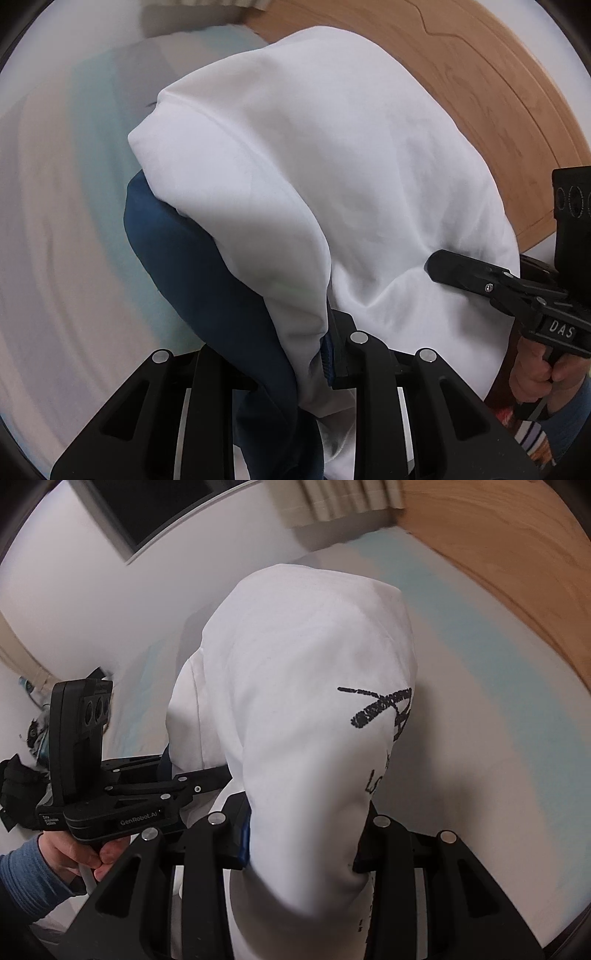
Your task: Fold large clothes
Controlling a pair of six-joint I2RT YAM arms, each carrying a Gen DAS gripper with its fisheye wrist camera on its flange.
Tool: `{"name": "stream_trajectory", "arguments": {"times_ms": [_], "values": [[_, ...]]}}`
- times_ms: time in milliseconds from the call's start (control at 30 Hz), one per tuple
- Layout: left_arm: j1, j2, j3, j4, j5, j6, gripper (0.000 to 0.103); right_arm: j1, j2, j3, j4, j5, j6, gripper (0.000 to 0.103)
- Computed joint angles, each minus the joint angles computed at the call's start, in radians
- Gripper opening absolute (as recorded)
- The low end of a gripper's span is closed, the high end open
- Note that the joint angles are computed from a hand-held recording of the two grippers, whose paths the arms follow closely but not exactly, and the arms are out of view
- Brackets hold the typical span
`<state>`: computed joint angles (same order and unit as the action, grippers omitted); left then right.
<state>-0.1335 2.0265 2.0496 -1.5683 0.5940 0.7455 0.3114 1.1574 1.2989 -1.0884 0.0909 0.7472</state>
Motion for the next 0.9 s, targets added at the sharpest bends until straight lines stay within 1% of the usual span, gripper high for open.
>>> {"name": "stream_trajectory", "arguments": {"times_ms": [67,167,200,267,300,333,400,500,567,600,633,667,700,733,767,800,833,867,900], "values": [[-0.107,-0.016,-0.049,0.094,-0.015,-0.096,0.022,-0.136,-0.045,-0.052,0.003,-0.061,-0.101,0.035],[-0.235,-0.011,-0.078,0.197,-0.041,-0.204,0.022,-0.356,-0.096,-0.114,-0.001,-0.169,-0.256,0.035],[-0.268,-0.048,-0.128,0.222,-0.05,-0.225,0.022,-0.446,-0.106,-0.136,-0.001,-0.208,-0.319,0.035],[-0.347,-0.025,-0.122,0.278,-0.07,-0.294,0.022,-0.609,-0.119,-0.174,-0.003,-0.281,-0.437,0.035],[-0.39,0.027,-0.067,0.316,-0.084,-0.344,0.022,-0.692,-0.116,-0.196,0.003,-0.312,-0.49,0.035],[-0.4,0.035,-0.061,0.304,-0.091,-0.34,0.022,-0.751,-0.111,-0.217,0.012,-0.335,-0.526,0.035],[-0.452,0.052,-0.081,0.356,-0.117,-0.368,0.022,-0.85,-0.097,-0.267,0.04,-0.367,-0.587,0.035],[-0.5,0.079,-0.115,0.415,-0.153,-0.393,0.023,-0.943,-0.091,-0.355,0.086,-0.394,-0.632,0.036],[-0.516,0.067,-0.172,0.481,-0.17,-0.419,0.024,-0.983,-0.105,-0.42,0.128,-0.398,-0.633,0.038],[-0.49,0.026,-0.248,0.514,-0.165,-0.398,0.025,-1.013,-0.115,-0.455,0.15,-0.41,-0.634,0.04],[-0.494,0.015,-0.275,0.541,-0.173,-0.404,0.027,-1.041,-0.123,-0.483,0.17,-0.424,-0.635,0.042],[-0.499,0.003,-0.301,0.568,-0.186,-0.406,0.032,-1.062,-0.126,-0.506,0.186,-0.432,-0.639,0.043],[-0.494,0.013,-0.295,0.574,-0.192,-0.399,0.036,-1.068,-0.131,-0.52,0.195,-0.428,-0.636,0.047],[-0.493,0.013,-0.308,0.591,-0.206,-0.4,0.044,-1.073,-0.137,-0.535,0.207,-0.417,-0.633,0.051],[-0.488,0.042,-0.28,0.592,-0.219,-0.401,0.056,-1.072,-0.15,-0.547,0.212,-0.399,-0.633,0.053],[-0.498,0.059,-0.265,0.598,-0.234,-0.425,0.06,-1.06,-0.16,-0.555,0.219,-0.372,-0.627,0.059],[-0.501,0.067,-0.256,0.595,-0.243,-0.439,0.068,-1.034,-0.174,-0.56,0.222,-0.331,-0.61,0.067],[-0.503,0.064,-0.26,0.599,-0.25,-0.448,0.077,-1.024,-0.198,-0.57,0.218,-0.295,-0.61,0.071],[-0.501,0.058,-0.268,0.608,-0.26,-0.453,0.081,-1.012,-0.207,-0.573,0.219,-0.281,-0.604,0.073]]}}
